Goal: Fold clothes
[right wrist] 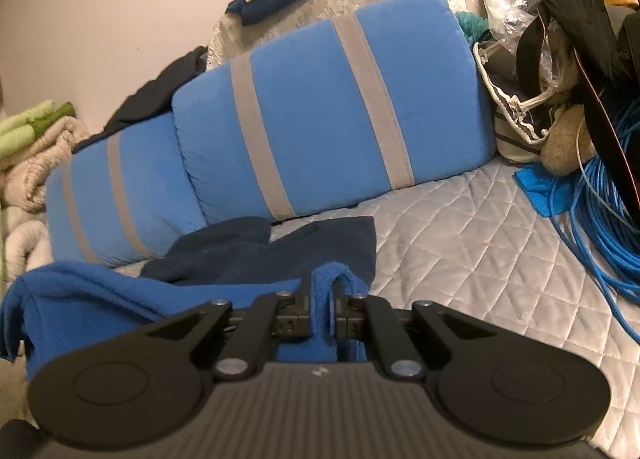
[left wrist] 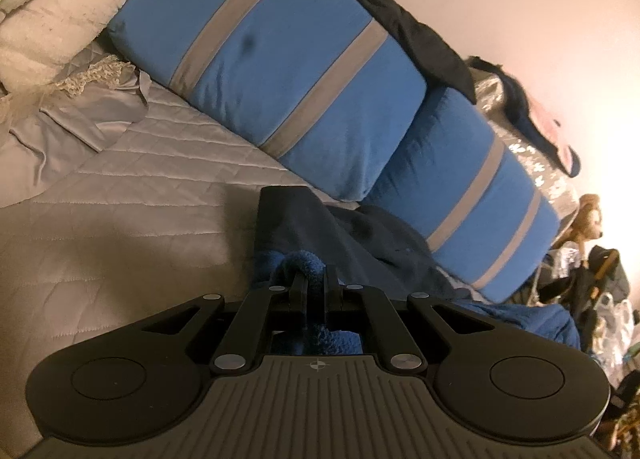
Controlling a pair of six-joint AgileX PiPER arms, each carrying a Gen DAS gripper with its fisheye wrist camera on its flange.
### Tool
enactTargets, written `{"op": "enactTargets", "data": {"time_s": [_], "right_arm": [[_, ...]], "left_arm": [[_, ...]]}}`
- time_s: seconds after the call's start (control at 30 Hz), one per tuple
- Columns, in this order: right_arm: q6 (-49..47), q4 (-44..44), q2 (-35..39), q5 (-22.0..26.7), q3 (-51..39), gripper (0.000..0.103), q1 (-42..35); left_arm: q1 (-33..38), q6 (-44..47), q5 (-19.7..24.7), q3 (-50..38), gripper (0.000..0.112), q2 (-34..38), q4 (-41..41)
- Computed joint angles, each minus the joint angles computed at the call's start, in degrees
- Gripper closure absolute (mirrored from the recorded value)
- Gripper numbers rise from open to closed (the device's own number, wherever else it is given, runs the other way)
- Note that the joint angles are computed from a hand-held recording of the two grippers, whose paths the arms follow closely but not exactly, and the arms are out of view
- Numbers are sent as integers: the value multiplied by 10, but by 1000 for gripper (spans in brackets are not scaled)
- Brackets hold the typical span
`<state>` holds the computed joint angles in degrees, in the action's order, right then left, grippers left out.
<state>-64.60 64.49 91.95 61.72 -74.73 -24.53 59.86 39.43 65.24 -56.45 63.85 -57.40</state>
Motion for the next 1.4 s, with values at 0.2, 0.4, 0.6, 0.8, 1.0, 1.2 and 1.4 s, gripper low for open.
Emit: {"op": "enactTargets", "data": {"time_s": [0.2, 0.4, 0.6, 0.8, 1.0, 1.2, 1.4], "right_arm": [[13, -17, 3, -63, 12, 96, 42], [28, -20, 14, -99, 16, 95, 65], [66, -24, 17, -110, 15, 27, 71], [-13, 57, 2, -85, 41, 0, 47], [-46, 55, -8, -72, 50, 0, 47], [-31, 30, -12, -55, 58, 0, 47], [-51, 15, -26, -49, 78, 0, 48]], "left_arm": [[-51, -23, -65, 9, 105, 15, 23], [-66, -18, -94, 21, 104, 29, 5], [-35, -26, -56, 28, 74, 54, -60], [-18, 19, -63, 50, 38, 37, -124], [-24, 20, -67, 41, 38, 37, -116], [2, 52, -55, 45, 37, 34, -127], [20, 157, -51, 61, 37, 33, -161]]}}
